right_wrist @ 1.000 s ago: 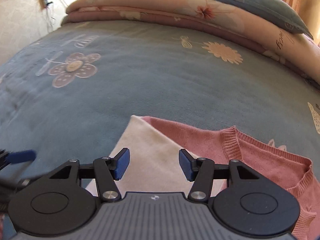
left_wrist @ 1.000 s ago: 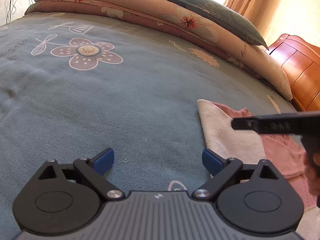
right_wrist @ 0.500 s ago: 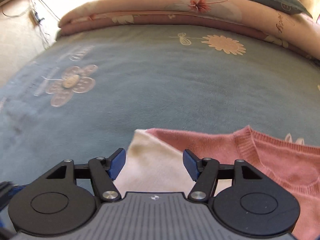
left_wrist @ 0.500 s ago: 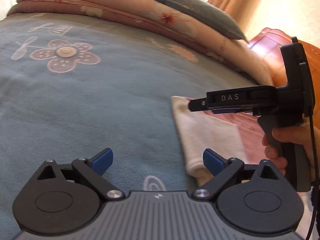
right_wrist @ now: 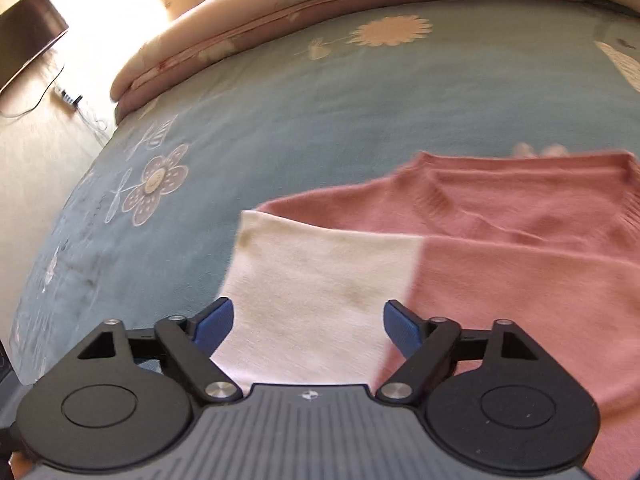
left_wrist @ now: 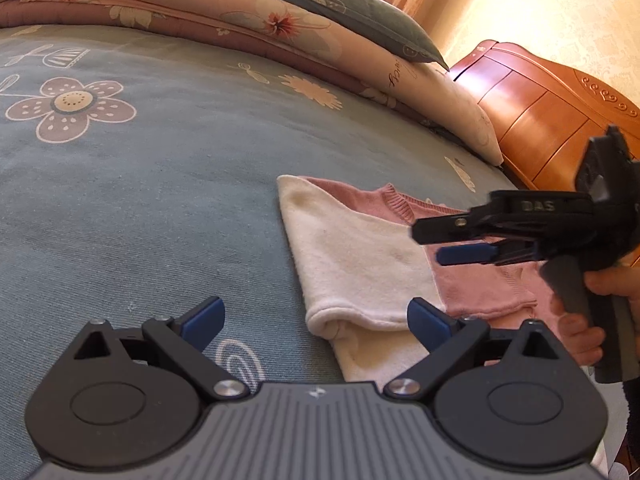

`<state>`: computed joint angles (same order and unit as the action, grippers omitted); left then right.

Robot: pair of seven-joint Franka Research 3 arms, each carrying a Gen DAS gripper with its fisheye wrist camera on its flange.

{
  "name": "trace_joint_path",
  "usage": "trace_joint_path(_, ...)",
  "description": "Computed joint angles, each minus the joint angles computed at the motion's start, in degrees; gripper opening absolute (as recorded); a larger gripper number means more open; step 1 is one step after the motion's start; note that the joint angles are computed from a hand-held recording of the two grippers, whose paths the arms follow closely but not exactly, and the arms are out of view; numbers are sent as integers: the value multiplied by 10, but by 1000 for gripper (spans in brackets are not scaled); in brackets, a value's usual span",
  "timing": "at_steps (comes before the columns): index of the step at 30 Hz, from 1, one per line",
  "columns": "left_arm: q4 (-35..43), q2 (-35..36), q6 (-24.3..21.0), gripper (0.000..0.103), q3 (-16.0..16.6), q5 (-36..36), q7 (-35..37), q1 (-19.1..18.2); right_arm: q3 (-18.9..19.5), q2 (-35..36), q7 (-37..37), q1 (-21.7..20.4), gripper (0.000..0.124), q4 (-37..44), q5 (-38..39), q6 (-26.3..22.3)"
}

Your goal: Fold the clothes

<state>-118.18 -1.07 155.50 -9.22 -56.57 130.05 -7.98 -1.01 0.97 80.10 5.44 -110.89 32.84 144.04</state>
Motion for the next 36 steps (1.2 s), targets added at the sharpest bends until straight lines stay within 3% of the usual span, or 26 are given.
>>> trace_joint_path(3,-2,0,4,97,-4,24,-11,-3,-8,-6,46,-7,87,-17,-52,-21)
trace_joint_path(7,-7,2,14,97,-7,63,-34,-8,-12,-45,60,-13,87,-57,-32,5)
trace_joint_path(10,-9,0,15,97,-7,66,-34,-10,-17,-65,27,-13,90,-69,-18,17)
trace_joint_path(14,-6,0,11,97,-7,57,-18,-12,-14,-61,60,-19,98,-69,-71,23)
trace_joint_path(18,-5,1,12,97,-9,63,-24,-14,-13,-53,113,-29,98,-71,-146,6)
trace_joint_path(21,-5,-5,11,97,-9,38,1,-17,-15,-81,122,-36,98,-103,-174,18)
trace_joint_path(29,-9,-9,8,97,-16,73,-3,-34,-20,-146,127,-54,103,-143,-187,36)
trace_joint_path(36,-16,-21,-19,97,-17,69,41,-56,-14,-124,123,-46,103,-131,-185,41)
